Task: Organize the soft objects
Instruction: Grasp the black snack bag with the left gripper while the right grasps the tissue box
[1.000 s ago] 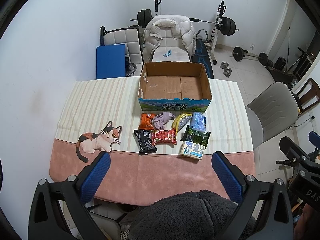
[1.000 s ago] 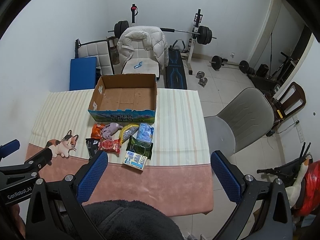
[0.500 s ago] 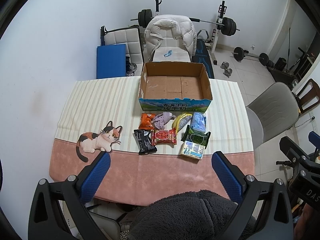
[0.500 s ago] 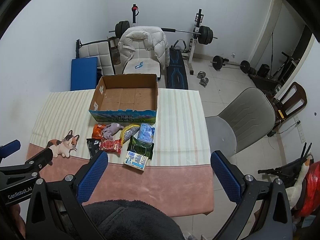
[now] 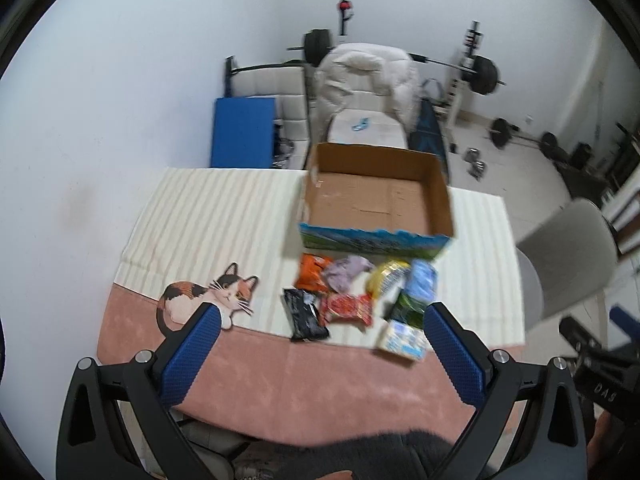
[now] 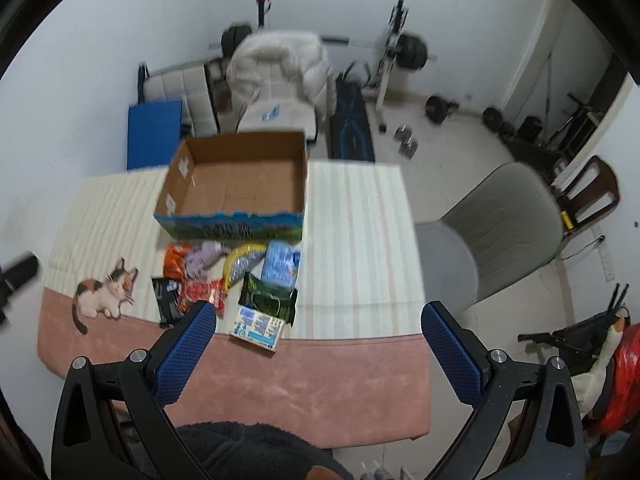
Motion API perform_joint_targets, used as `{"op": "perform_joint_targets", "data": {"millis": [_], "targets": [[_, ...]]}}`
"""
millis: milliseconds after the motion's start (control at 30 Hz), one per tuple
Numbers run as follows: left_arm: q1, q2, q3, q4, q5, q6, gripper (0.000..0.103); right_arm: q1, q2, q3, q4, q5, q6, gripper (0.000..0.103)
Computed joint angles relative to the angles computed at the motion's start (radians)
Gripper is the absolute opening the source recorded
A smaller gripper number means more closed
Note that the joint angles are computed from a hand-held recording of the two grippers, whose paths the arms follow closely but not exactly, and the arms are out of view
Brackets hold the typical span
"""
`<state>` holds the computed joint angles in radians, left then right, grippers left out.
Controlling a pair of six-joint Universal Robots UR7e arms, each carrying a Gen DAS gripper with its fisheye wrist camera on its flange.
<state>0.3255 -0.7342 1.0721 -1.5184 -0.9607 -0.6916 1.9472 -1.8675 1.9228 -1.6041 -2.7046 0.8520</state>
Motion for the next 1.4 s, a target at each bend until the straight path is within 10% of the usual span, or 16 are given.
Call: {"op": "perform_joint_targets", "data": {"millis": [200, 467, 700, 933, 1100, 1267, 1400], "targets": [[0.107, 0.083, 0.001, 0.033, -0.023, -0.053, 0.103, -0.367, -0.014, 0.132, -0.519, 0.348, -0.476, 0.103], [0.202, 0.217, 0.066, 0.062, -0.106, 0.009, 0.102, -0.660, 0.169, 0.173, -0.658, 0.490, -0.754, 0.103], [0.247, 0.215, 0.170, 0.047, -0.193, -0.079, 0.098, -0.657, 0.282, 0.202, -0.701, 0.468, -0.928, 0.103], [0.271, 0.157, 0.236, 0.094, -0.153, -0.173, 0.098, -0.580, 0.503, 0.226, -0.780, 0.233, -1.165, 0.093], [0.298, 0.147, 0.244, 0.081, -0.140, -0.177, 0.098, -0.597, 0.571, 0.216, -0.763, 0.194, -1.068, 0.077], [0.333, 0.176, 0.217, 0.033, -0.144, -0.146, 0.098, -0.719, 0.427, 0.221, -0.716, 0.541, -0.764, 0.073], [0.364, 0.217, 0.182, 0.011, -0.153, -0.097, 0.098, -0.818, 0.339, 0.302, -0.811, 0.697, -0.651, 0.096]]}}
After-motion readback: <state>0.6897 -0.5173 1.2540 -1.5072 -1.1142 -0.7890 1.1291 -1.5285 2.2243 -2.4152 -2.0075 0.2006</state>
